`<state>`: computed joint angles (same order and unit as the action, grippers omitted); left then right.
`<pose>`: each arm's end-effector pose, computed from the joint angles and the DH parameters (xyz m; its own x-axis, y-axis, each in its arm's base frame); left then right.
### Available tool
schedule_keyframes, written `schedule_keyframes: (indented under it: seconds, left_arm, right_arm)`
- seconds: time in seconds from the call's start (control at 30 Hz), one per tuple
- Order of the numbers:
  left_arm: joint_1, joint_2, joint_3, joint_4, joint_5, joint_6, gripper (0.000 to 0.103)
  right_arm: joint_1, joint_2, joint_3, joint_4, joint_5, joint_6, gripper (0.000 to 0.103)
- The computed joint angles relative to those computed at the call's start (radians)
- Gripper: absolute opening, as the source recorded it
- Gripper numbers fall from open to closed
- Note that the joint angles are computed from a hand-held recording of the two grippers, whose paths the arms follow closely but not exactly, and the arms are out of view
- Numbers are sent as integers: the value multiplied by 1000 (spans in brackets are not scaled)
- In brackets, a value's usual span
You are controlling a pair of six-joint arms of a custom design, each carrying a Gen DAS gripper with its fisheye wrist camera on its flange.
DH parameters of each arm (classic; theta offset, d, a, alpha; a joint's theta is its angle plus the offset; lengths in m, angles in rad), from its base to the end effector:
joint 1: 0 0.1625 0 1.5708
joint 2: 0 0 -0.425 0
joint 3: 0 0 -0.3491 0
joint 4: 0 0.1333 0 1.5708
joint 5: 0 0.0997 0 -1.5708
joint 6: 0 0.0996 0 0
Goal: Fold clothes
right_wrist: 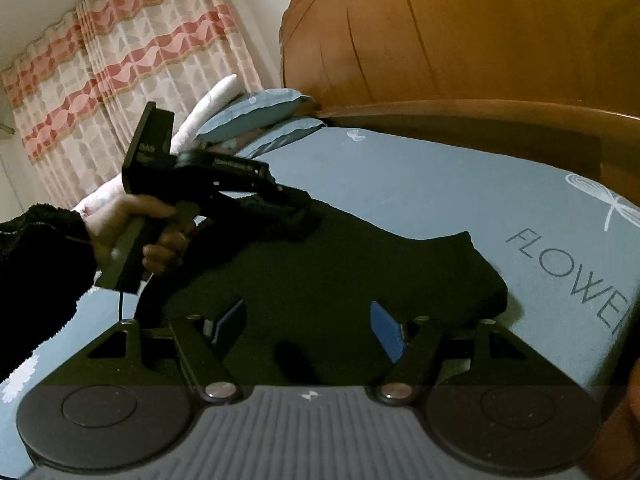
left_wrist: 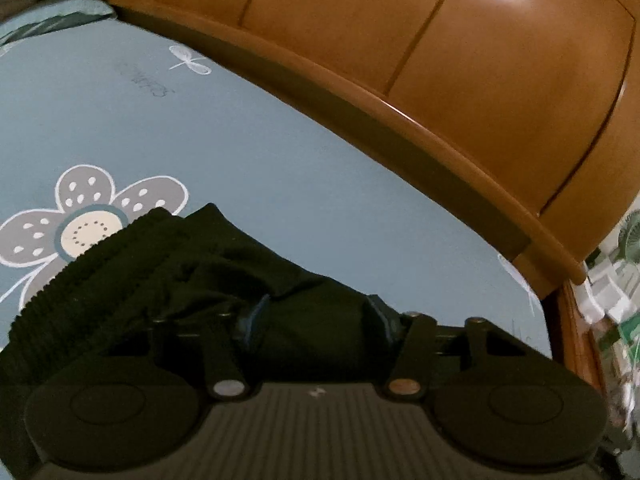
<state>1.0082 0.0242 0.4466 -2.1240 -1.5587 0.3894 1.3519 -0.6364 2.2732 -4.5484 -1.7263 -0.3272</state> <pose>-0.3362 -0.7853 -0.0972 -0.5812 0.8127 -0.0424 0.8131 0.5777 -0.0716 0.0201 -0.4525 0.1414 -0.8981 0.2710 0.3464 -0.2525 0.3270 -0.9107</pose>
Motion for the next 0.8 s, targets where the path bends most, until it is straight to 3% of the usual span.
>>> schedule_keyframes:
  seconds: [0.1, 0.23, 0.3, 0.43, 0.53, 0.67, 0.73, 0.8]
  left_arm:
    - [-5, -46, 70, -46, -11, 18, 63]
    - [-9, -101, 162, -96, 2, 94, 65]
    - [-5, -79, 130, -80, 68, 85, 65]
    - [2, -78, 137, -90, 71, 83, 67]
    - [-15, -131, 226, -124, 84, 105, 65]
    - [-27, -227, 386, -165, 18, 187, 69]
    - [-33, -263, 468, -193, 27, 242, 69]
    - [-39, -288, 537, -218, 52, 303, 69]
  right_arm:
    - [-1, 0, 14, -23, 13, 6, 73]
    - [-6, 4, 20, -35, 21, 14, 74]
    - [-8, 5, 18, -30, 23, 19, 74]
    - [-1, 3, 18, -21, 6, 11, 74]
    - [4, 0, 25, -31, 3, 8, 75]
    - [11, 3, 24, -30, 10, -17, 76]
    - [16, 5, 18, -10, 4, -33, 77]
    - [27, 6, 5, 27, -48, -38, 77]
